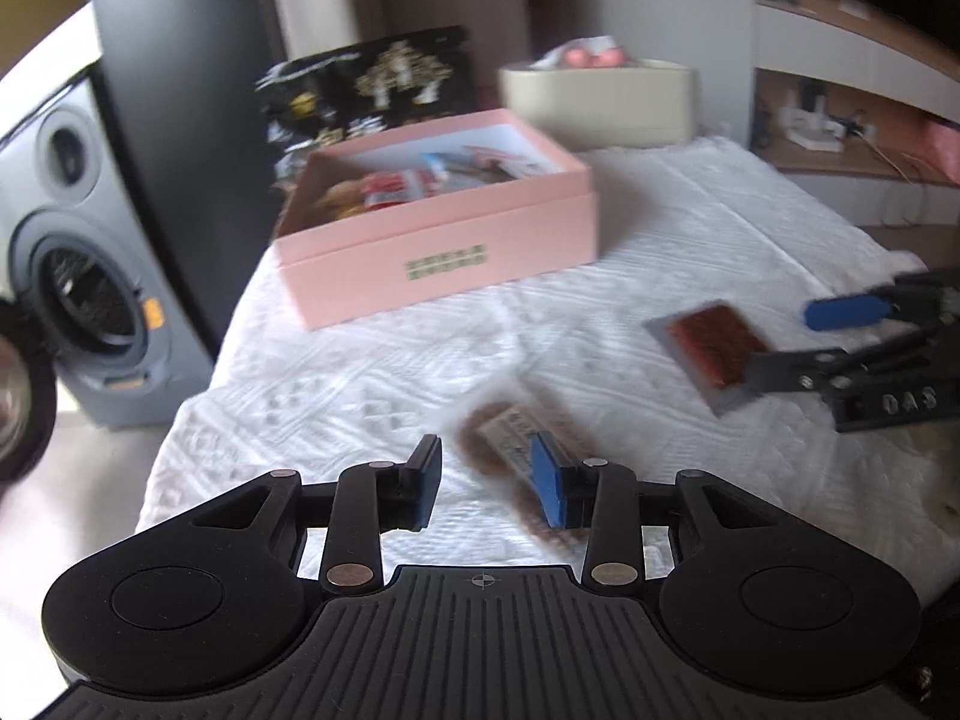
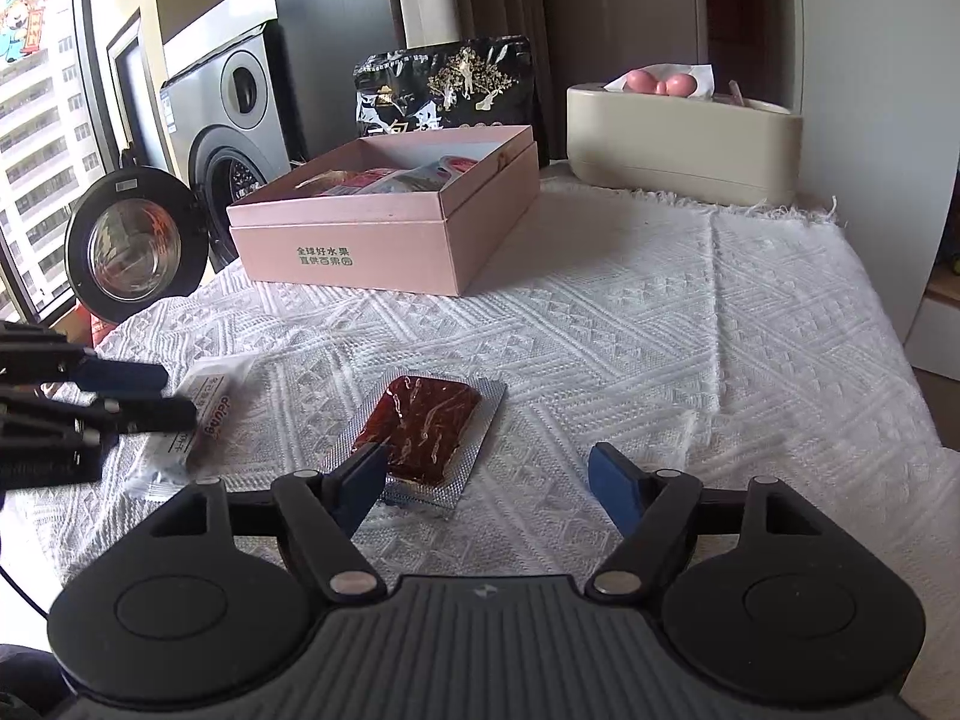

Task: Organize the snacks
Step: 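Grasp the biscuit bar packet with the left gripper while the right gripper grasps the jelly square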

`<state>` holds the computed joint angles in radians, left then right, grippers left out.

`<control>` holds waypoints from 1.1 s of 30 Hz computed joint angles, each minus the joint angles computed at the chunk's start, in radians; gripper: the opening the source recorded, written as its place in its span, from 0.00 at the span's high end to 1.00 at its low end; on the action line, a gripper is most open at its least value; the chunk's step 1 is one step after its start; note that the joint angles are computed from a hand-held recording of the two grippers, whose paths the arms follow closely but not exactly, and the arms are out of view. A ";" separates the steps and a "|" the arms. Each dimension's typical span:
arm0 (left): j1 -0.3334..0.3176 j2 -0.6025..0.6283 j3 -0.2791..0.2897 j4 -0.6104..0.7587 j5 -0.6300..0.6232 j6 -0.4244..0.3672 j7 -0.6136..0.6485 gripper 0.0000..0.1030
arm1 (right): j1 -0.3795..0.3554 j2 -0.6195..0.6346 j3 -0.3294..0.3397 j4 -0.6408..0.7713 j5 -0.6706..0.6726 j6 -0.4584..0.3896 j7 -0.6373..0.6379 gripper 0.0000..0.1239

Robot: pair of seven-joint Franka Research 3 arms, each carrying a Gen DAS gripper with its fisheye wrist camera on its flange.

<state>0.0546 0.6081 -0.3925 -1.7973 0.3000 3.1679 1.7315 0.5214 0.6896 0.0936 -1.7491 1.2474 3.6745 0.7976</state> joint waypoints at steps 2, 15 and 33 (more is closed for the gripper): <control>0.046 0.005 -0.058 0.009 -0.036 -0.046 -0.008 0.63 | 0.003 0.002 -0.001 0.004 0.008 0.003 -0.008 0.39; 0.035 0.055 -0.125 0.054 -0.150 -0.103 0.123 0.54 | -0.002 0.003 0.007 0.005 0.011 0.011 -0.012 0.39; 0.170 0.128 -0.277 0.041 -0.195 -0.075 0.197 0.48 | -0.007 0.021 0.031 0.065 0.118 0.031 -0.152 0.37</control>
<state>0.2246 0.7359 -0.6697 -1.7561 0.1049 3.0934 1.9287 0.5139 0.7111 0.1248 -1.6838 1.3651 3.7051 0.6460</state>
